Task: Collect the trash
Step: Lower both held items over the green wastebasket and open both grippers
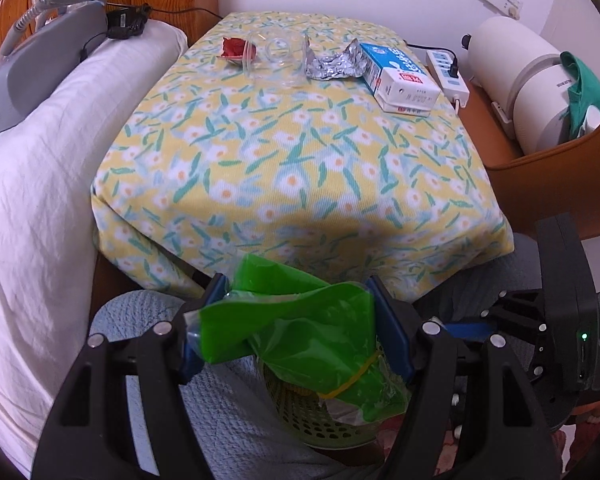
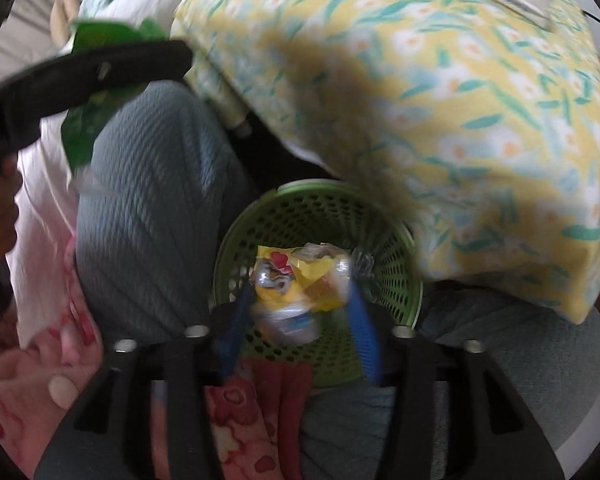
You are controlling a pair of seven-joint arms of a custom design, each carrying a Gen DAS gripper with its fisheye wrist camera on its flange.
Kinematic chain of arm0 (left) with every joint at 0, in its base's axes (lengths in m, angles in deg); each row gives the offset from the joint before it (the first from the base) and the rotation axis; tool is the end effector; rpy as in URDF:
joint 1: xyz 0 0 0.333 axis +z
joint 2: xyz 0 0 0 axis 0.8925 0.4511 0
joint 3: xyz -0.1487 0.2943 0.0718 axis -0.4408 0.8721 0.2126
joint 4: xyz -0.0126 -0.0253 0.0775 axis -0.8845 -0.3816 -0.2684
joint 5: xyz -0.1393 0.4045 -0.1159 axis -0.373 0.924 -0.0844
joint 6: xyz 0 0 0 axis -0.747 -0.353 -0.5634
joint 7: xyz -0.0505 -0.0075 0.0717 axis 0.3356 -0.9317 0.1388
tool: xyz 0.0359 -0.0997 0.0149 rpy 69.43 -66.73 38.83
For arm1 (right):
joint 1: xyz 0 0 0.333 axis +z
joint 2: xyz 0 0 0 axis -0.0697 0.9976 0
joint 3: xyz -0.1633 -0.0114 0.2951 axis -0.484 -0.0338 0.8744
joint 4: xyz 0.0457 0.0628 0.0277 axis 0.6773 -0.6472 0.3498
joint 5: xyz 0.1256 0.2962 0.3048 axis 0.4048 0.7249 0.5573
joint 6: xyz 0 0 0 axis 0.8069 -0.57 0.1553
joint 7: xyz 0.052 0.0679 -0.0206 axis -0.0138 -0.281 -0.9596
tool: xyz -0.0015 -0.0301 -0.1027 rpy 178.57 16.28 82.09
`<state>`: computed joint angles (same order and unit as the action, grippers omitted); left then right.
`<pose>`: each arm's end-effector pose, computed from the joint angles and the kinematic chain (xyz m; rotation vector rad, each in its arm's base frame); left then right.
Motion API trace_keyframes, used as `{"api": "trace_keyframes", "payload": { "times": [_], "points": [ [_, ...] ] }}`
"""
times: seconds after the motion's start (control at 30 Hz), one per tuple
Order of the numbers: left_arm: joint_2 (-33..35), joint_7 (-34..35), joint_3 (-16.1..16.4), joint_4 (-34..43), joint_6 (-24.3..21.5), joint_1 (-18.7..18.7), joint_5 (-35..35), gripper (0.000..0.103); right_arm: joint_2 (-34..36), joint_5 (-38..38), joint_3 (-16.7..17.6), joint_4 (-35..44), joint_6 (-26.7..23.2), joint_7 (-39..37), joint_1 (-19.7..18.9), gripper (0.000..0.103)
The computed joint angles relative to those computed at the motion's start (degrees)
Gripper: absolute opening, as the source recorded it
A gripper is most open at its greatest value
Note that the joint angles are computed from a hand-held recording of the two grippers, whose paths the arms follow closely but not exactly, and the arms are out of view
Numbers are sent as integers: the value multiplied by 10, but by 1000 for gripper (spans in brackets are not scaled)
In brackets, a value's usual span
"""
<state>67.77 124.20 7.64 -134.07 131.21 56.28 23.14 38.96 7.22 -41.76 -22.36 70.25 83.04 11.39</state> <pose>0.5713 -0.1594 0.5836 -2.0464 1.8861 -0.5785 0.6319 0.2493 0.5108 -2.6030 0.9984 0.2065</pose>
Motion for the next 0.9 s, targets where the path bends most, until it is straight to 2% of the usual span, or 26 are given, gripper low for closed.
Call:
{"api": "trace_keyframes", "payload": {
  "times": [0.03, 0.07, 0.17, 0.27, 0.53, 0.8, 0.87, 0.9],
  "points": [
    [-2, 1, 0, -3, 0, 0, -1, 67, -4, 0, 1, -5, 0, 0, 1, 80],
    [-4, 2, 0, -5, 1, -1, -2, 67, -8, 5, 1, -8, -1, -4, 0, 86],
    [-7, 6, 1, -11, 1, -1, -5, 67, -21, 26, 1, -18, 5, -19, -4, 93],
    [-8, 9, 1, -15, -1, -3, -7, 67, -30, 39, -3, -23, 18, -28, -8, 96],
    [-8, 43, 3, -22, -7, -11, -28, 67, -40, 48, -9, -19, 67, -29, -16, 96],
    [2, 114, 5, -25, -31, -24, -89, 68, -32, 50, -15, -3, 78, -29, -29, 97],
    [3, 130, 5, -23, -38, -27, -107, 70, -28, 52, -17, 3, 75, -28, -33, 97],
    [4, 134, 4, -22, -40, -27, -109, 74, -27, 55, -17, 6, 74, -28, -35, 97]
  ]
}}
